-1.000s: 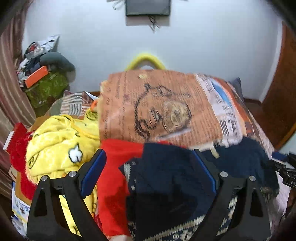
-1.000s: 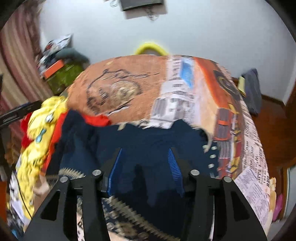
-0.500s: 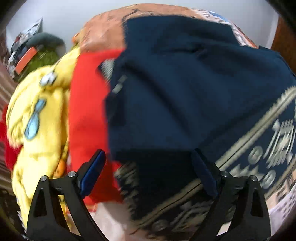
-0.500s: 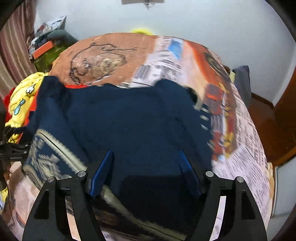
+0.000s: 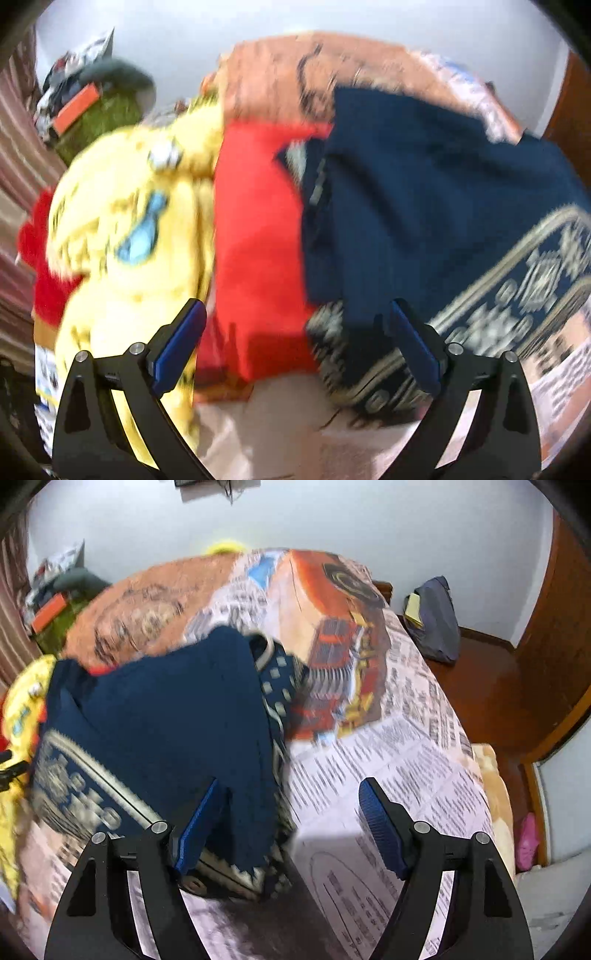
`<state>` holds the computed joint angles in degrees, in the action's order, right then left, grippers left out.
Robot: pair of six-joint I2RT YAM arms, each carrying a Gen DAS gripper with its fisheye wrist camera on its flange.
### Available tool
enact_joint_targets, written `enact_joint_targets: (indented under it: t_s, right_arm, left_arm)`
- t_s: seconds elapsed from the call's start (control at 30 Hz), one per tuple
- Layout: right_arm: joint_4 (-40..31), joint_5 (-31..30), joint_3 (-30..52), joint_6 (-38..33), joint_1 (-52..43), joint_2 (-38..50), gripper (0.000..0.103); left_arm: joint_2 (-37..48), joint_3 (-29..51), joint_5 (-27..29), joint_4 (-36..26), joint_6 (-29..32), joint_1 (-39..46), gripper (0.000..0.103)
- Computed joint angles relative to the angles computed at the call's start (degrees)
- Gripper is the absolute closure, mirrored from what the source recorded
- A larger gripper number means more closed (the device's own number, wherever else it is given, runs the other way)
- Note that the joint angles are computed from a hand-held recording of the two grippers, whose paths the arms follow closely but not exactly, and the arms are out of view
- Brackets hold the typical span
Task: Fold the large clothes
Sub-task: 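Press the folded hoodie flat with both grippers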
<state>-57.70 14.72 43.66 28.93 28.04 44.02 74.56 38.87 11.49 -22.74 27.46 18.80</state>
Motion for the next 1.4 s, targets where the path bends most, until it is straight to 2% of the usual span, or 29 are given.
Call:
enact_joint_targets:
  t_s: [0.13, 0.2, 0.3, 0.37, 0.47, 0.53, 0.63, 0.77, 0.83, 0.9, 0.93, 1.0, 1.1, 1.23, 1.27, 1.33, 1.4]
  right_arm:
    - [4.24, -0.28, 2.98, -0.42, 0.72, 4.72, 0.03]
    - [7.64, -0.77, 4.72, -2.53, 0.78, 9.49, 0.029]
    - [12.14, -1.84, 7.21, -6.1, 0.17, 18.09, 0.029]
    - [13.5, -1.83, 8.48, -7.66, -0.2, 22.74, 0.029]
    - [15.22, 0.42, 9.27, -8.47, -0.52, 27.54, 0.029]
    - [16.94, 0.74, 7.71, -8.75, -1.63, 27.25, 0.029]
    - [18.5, -0.42, 4.5, -7.79, -4.67, 24.15, 0.027]
    - [16.91, -3.29, 2.71, -7.29, -7.64, 20.53, 0.027]
    - [13.19, -2.49, 3.74, -6.03, -6.61, 19.04, 0.027]
    - [10.53, -1.93, 4.2, -5.41, -4.92, 16.57, 0.025]
    - [9.89, -1.96, 4.29, -5.39, -4.24, 15.38, 0.025]
    - [7.81, -0.54, 4.92, -4.0, -1.17, 12.91, 0.025]
    - [4.42, 1.59, 6.8, -0.6, 5.26, 9.7, 0.024]
    - [2.36, 4.18, 9.15, 4.82, 13.74, 9.68, 0.022]
    - [2.54, 4.56, 9.56, 5.65, 15.42, 10.51, 0.022]
    - [3.81, 5.16, 9.12, 7.71, 19.05, 11.15, 0.022]
    - [5.03, 5.7, 8.11, 9.69, 21.84, 12.06, 0.021]
  left_arm:
    - [3.77, 6.04, -2.37, 0.82, -5.65, -7.59, 0.004]
    - [9.5, 11.1, -5.36, 2.05, -9.54, -12.28, 0.004]
    - [19.13, 19.06, -6.01, 1.95, -12.6, -14.1, 0.004]
    - [22.61, 21.43, -6.83, 1.88, -14.89, -14.94, 0.004]
    - [28.36, 24.79, -11.12, 3.52, -18.65, -16.09, 0.004]
    - [32.31, 26.59, -16.8, 5.27, -20.82, -16.08, 0.004]
    - [33.81, 25.73, -17.78, 7.72, -20.09, -14.29, 0.003]
    - [29.87, 21.78, -18.84, 9.8, -20.04, -13.19, 0.004]
    - [27.38, 20.81, -16.52, 8.38, -20.41, -11.61, 0.004]
    - [22.46, 18.52, -10.03, 5.7, -18.65, -8.13, 0.004]
    - [20.83, 17.83, -8.64, 4.92, -17.94, -7.49, 0.004]
    - [13.59, 13.28, -2.9, 3.63, -13.23, -4.36, 0.004]
    - [3.79, 7.67, 1.98, 0.74, -7.91, -1.01, 0.004]
    - [-6.52, 2.95, 11.65, -9.46, -0.98, 6.94, 0.004]
    - [-6.63, 3.02, 12.39, -10.74, -0.98, 7.31, 0.004]
    - [-8.83, 0.87, 16.3, -15.57, 2.08, 11.25, 0.004]
    - [-8.87, -0.78, 17.98, -19.45, 5.32, 13.85, 0.004]
